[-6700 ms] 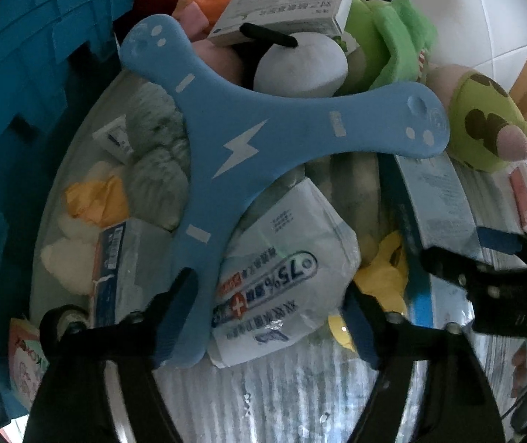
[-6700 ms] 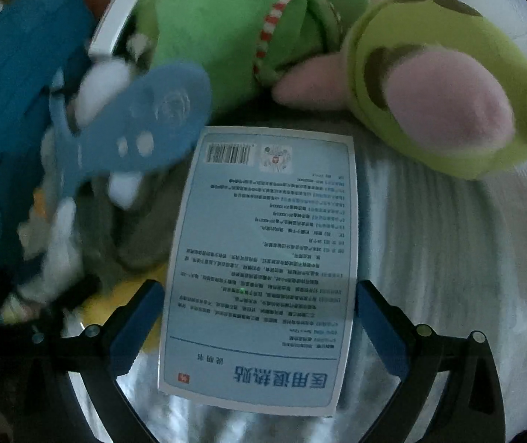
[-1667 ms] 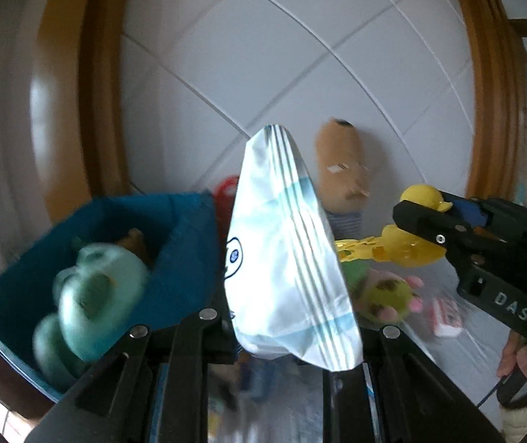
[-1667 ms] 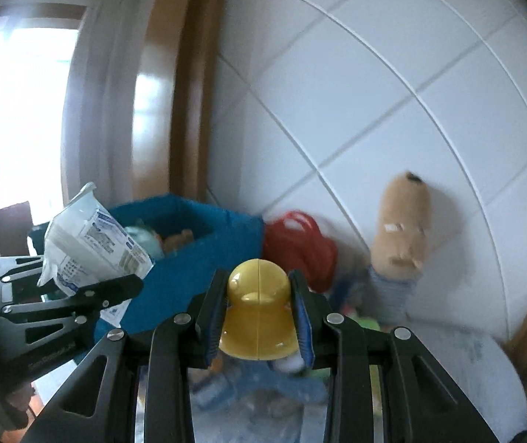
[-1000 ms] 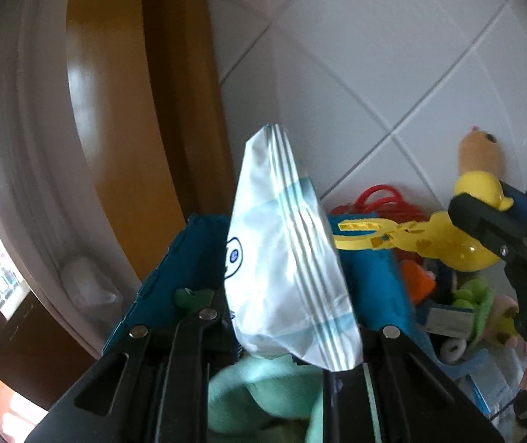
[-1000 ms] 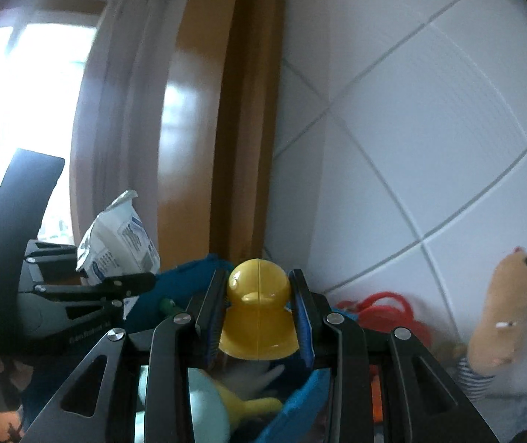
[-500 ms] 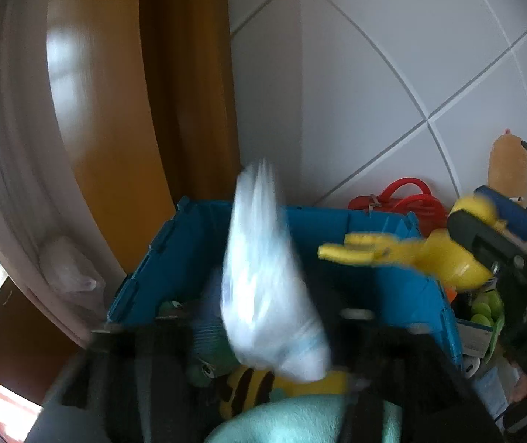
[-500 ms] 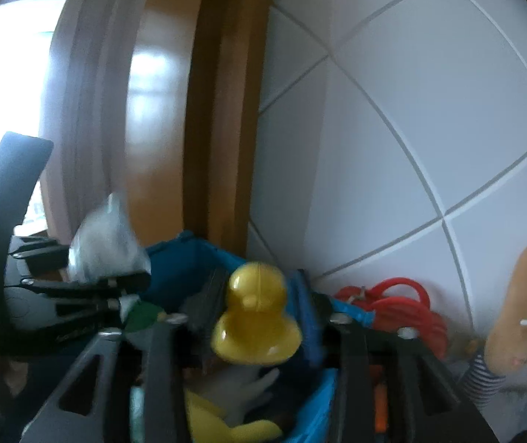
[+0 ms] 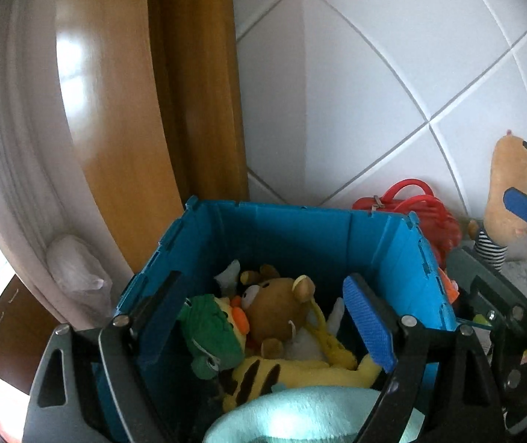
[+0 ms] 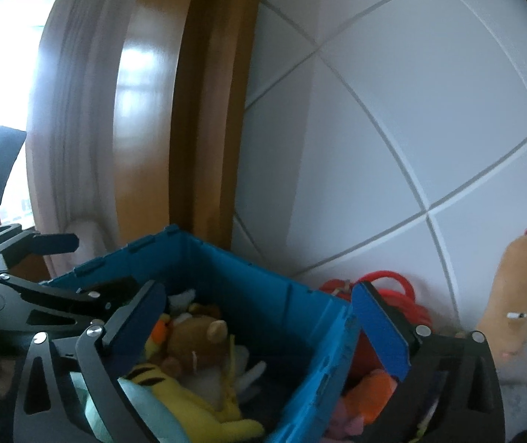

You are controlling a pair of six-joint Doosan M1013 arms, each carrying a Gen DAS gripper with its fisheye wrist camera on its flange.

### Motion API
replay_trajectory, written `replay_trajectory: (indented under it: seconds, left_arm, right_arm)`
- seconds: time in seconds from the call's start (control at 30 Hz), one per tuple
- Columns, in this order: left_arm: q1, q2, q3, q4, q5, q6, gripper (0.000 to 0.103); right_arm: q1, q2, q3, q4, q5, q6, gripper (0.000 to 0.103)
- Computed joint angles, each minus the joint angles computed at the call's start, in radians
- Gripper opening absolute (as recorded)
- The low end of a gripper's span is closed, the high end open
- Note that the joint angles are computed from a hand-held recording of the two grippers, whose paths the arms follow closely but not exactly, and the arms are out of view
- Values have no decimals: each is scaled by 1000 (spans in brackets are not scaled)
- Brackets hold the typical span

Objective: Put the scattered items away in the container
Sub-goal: 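Move both tools back from the crate toward the plush toys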

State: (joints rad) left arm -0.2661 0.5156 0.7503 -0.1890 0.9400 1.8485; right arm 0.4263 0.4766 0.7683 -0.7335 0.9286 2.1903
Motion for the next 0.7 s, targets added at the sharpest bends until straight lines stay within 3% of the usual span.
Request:
replay_trajectory:
  seconds: [0.17,0.3,0.43,0.7]
  left_arm:
    - [-2,-60,66,7,-35,12,87]
    - [-1,-135,150,-11,-61,33,88]
    - [-10,-237,284,-9,-130,43,95]
    - [-41,-447,580,-81,-306,63,96]
  right_arm:
    - [23,-41,42,-33,15,35,103]
    - [47,-113,144,-107,-12,127,103]
    - [78,-191,252,-179,-34,214,103]
    - [144,-369,531,-360,-89,428,103]
